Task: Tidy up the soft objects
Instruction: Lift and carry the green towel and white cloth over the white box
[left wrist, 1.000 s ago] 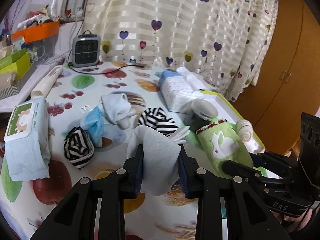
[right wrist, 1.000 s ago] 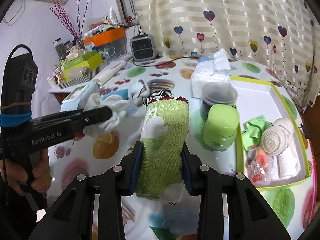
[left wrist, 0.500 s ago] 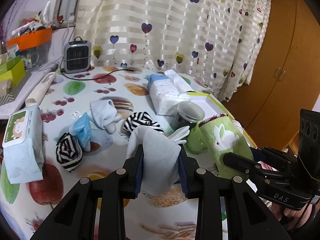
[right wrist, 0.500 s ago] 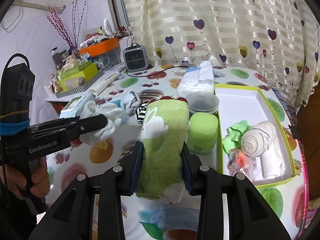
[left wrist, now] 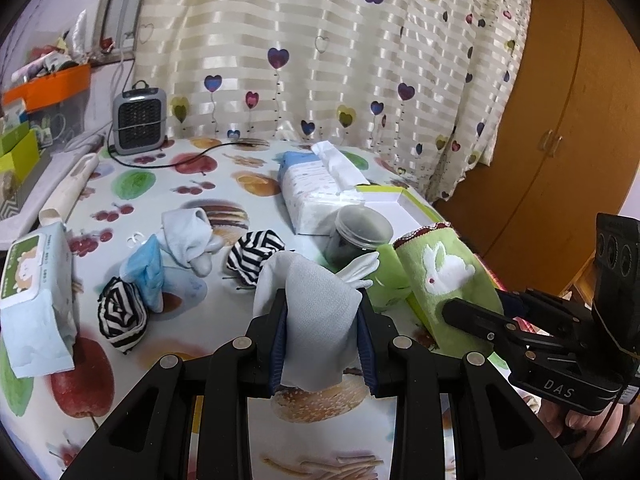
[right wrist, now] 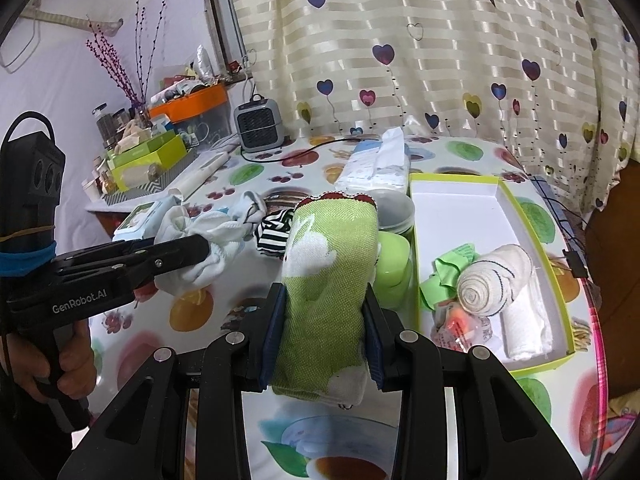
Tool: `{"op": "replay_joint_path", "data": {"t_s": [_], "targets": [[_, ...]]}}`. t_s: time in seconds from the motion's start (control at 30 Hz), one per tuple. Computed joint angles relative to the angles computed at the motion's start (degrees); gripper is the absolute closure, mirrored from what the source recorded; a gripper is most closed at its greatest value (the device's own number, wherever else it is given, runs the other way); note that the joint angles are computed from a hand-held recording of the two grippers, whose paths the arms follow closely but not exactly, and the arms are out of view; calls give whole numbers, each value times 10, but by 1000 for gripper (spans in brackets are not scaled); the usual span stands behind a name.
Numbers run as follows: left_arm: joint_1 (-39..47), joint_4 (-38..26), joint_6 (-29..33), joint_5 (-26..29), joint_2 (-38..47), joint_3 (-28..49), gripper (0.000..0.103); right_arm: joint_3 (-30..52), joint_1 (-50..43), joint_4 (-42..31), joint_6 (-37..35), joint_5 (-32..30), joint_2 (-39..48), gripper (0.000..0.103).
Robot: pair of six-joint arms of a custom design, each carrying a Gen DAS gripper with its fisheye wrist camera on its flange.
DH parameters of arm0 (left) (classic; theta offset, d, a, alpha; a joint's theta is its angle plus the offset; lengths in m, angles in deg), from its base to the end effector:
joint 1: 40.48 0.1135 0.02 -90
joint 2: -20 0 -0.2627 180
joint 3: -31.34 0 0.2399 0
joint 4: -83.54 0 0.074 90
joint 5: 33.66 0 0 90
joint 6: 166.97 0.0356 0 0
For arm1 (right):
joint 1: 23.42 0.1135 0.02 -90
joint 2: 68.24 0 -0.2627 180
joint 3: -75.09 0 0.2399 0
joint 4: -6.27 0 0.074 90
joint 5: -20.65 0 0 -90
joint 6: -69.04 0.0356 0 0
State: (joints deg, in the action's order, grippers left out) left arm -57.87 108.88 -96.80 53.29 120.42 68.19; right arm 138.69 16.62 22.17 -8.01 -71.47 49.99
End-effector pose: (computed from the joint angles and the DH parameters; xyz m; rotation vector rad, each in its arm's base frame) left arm 0.2490 -0.0760 0.0893 -0.0771 2.2518 -0.2920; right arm 0.2814 0.2381 0.0808 -0.5591 2.2333 0.5310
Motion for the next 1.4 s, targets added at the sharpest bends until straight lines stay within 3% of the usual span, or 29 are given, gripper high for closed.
{"op": "replay_joint_path", "data": {"t_s": [0.87, 1.4], "targets": [[-45, -63, 23, 10, 53, 144, 74, -27, -106, 14, 4, -1, -28, 66], [-34, -97, 28, 32, 112, 235, 74, 80, -158, -56, -24, -17, 28, 66]]}}
